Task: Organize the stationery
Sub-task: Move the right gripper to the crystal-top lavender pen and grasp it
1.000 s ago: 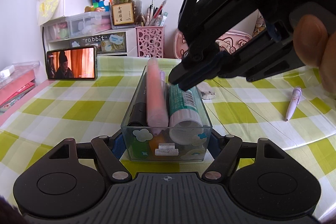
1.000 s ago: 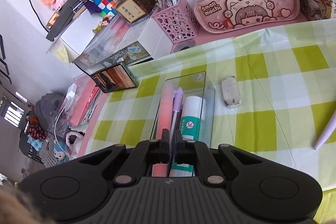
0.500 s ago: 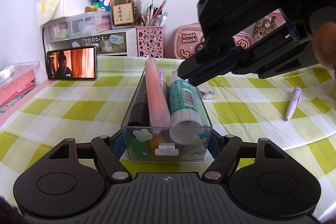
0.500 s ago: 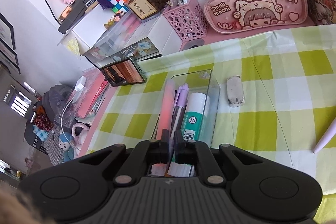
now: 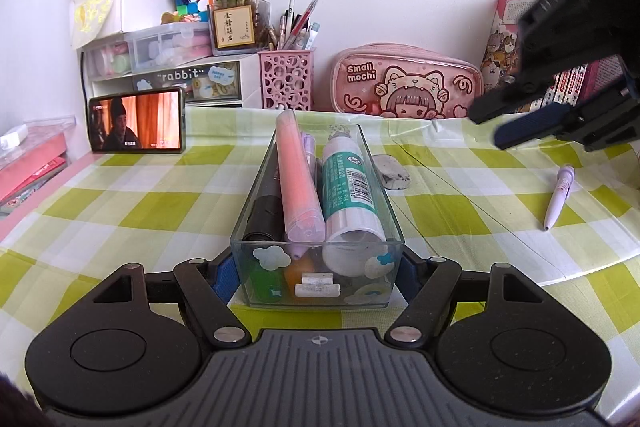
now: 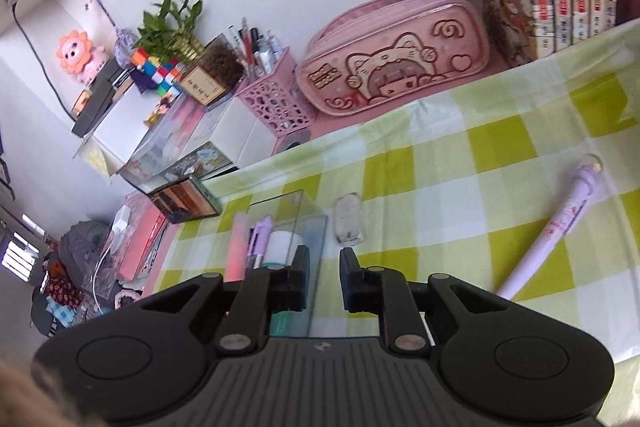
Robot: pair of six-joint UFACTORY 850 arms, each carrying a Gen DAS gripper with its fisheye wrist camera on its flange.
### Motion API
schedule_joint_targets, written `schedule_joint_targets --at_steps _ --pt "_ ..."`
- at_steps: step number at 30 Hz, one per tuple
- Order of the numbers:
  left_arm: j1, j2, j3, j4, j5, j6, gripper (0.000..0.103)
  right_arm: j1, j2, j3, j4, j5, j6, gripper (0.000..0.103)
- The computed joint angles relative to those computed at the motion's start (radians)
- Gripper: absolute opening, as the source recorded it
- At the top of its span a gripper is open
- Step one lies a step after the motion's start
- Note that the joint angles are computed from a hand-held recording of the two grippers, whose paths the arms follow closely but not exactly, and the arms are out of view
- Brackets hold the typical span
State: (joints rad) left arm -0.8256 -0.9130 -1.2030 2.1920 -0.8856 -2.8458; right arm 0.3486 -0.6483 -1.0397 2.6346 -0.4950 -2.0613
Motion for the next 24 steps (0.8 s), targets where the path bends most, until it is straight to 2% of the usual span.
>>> schedule_joint_targets --at_steps 8,11,14,16,19,22,24 --pt "0.000 -0.001 -0.001 -0.001 0.000 0.001 0.072 -0.053 0.007 0.042 0.178 0.022 -0.091 0.025" --pt "-0.001 -0.003 -0.004 -0.003 -0.001 0.006 0.072 -0.044 0.005 0.035 0.146 0.020 -0.093 0.025" --pt "-0.001 -0.003 -0.004 -0.003 -0.001 0.006 0.072 0.001 0.002 0.010 0.118 0.029 -0.160 0.025" --pt "-0.001 -0.003 -0.004 -0.003 -0.001 0.006 0.072 0.040 -0.003 -0.020 0.056 0.040 -0.190 0.025" --pt "-0.001 -0.003 -0.004 -0.002 -0.001 0.005 0.073 0.086 -0.029 -0.093 -0.148 0.059 -0.114 0.024" --pt "-0.002 -0.003 -0.003 0.000 -0.001 0.003 0.073 0.129 -0.067 -0.181 -0.256 0.137 -0.082 0.024" --pt "-0.001 -0.002 -0.003 0.003 -0.001 0.000 0.073 0.146 -0.099 -0.238 -0.364 0.179 0.007 0.023"
